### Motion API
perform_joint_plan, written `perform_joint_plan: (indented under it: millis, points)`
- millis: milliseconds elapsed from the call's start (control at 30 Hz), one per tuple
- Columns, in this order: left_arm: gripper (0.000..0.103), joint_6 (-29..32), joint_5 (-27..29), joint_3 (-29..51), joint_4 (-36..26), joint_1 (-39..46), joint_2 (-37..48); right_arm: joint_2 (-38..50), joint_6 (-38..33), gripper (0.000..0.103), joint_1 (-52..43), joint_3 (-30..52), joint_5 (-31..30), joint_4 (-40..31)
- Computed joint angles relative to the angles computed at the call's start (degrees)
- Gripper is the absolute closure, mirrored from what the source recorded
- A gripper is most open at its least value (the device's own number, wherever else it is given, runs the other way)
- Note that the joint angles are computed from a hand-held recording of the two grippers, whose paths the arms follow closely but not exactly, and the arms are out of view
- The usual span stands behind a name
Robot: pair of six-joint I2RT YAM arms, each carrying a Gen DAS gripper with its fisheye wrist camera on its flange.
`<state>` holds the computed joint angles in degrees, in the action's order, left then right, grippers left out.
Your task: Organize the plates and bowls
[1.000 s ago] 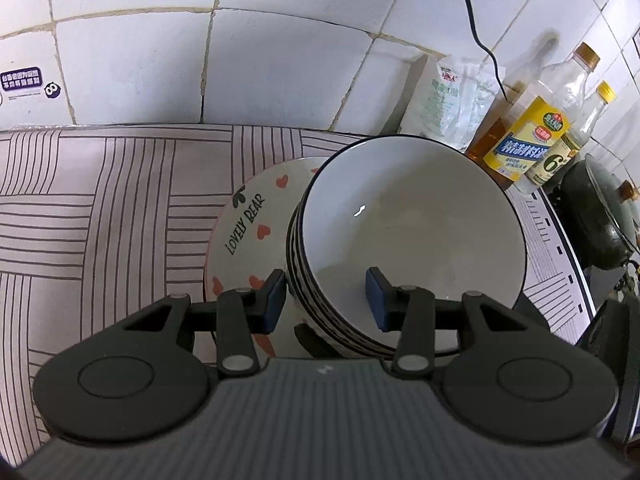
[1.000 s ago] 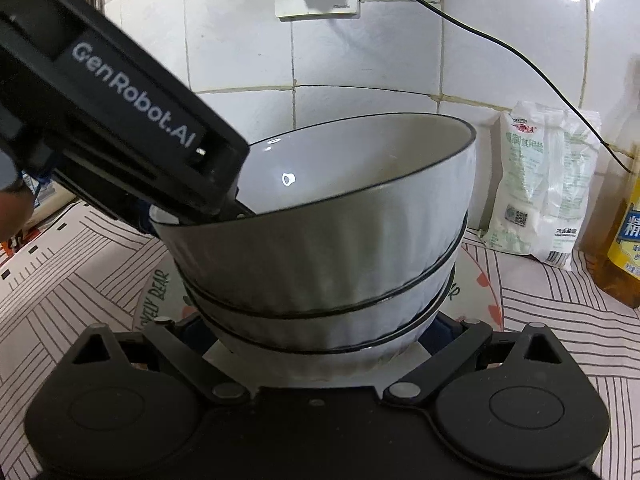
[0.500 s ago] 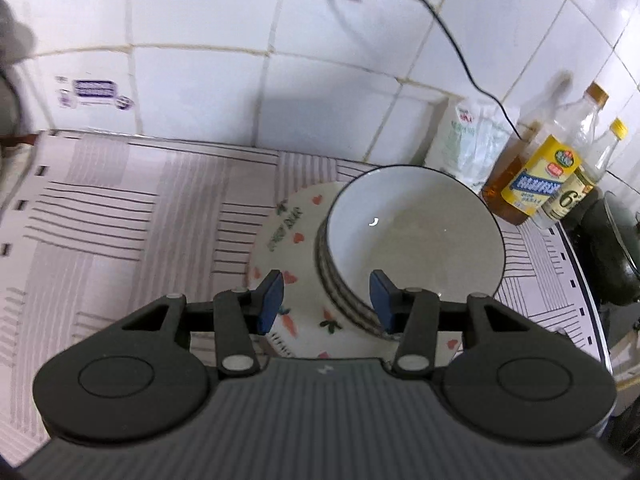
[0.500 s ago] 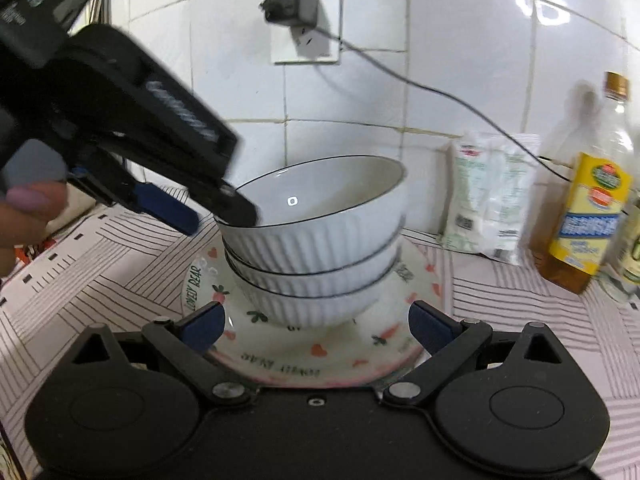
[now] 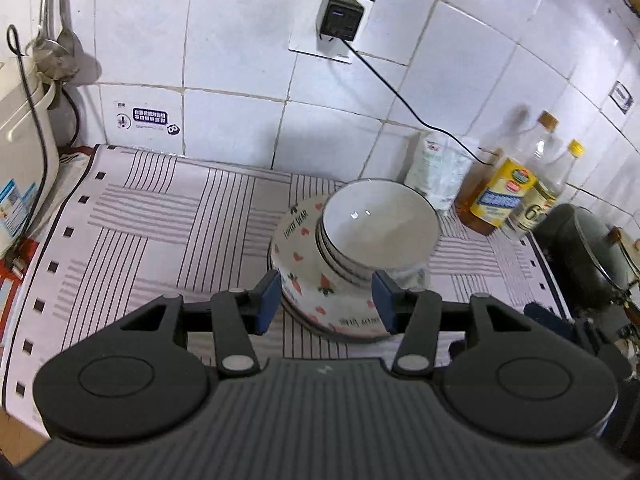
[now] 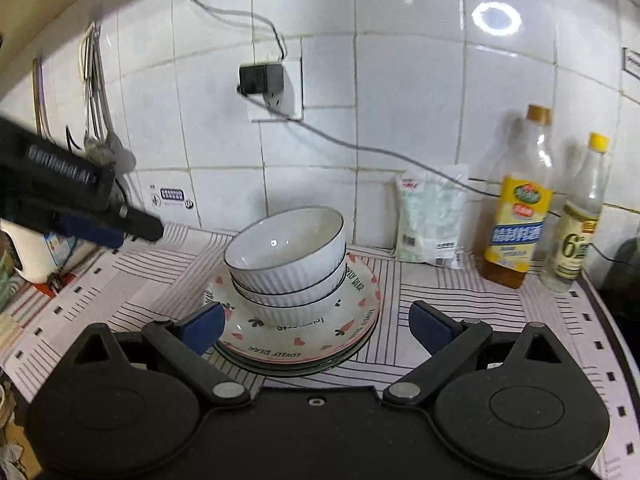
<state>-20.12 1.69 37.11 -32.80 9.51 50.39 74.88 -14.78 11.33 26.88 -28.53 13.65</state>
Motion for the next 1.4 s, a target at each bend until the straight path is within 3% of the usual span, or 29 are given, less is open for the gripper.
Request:
perform_joint_plan:
  millis: [133, 233, 333, 633, 733, 967, 1067, 1200, 1300, 1400]
  points:
    - [0.049, -1.7, 2.5, 1.8, -8.6, -0.9, -6.4, -6.6, 1.1, 0.003, -3.1, 1.5, -2.1, -10.4]
    - [0.043, -2.1, -0.4, 3.7, -14.0, -4.5, -11.7, -14.6, 3.0, 0.003, -2.5, 1.8, 4.4, -17.0]
    - [0.040, -3.7, -3.3, 6.4, -18.8, -8.2, -14.3, -17.8, 2.6, 0.003, -4.4, 3.0, 3.5, -22.3]
    - [0.029, -18.5, -23.9, 10.4, -29.9, -32.7, -14.3, -20.8, -2.2, 0.003, -4.2, 7.3, 10.5, -35.3]
    - [0.022, -24.4, -29.0, 10.6, -32.6, -40.4, -14.4, -23.8, -1.5, 0.003, -3.2, 7.1, 15.4, -37.0]
    - [0.013, -40.6, -38.3, 12.7, -41.1, -54.2, -13.6, -28.3, -1.7, 0.003, -9.6, 9.7, 7.9, -44.0]
    - [0.010, -48.1, -42.7, 13.8, -46.4, -60.6, -11.0, -32.6, -1.4, 0.003, -11.1, 8.5, 7.5, -43.3]
    - [0.000, -55.3, -45.9, 14.4, -50.5, -66.4, -8.9, -34.5, -3.1, 0.003, -10.8, 8.5, 9.4, -44.4]
    - [0.000, -60.3, -47.4, 15.5, -54.5, -69.7, -5.9, -35.7, -4.8, 0.003, -10.6, 8.0, 10.4, -45.3]
    - [0.000, -60.7, -45.8, 16.1, -55.9, -68.7, -3.9, -35.8, -6.1, 0.003, -11.5, 8.0, 9.4, -46.4]
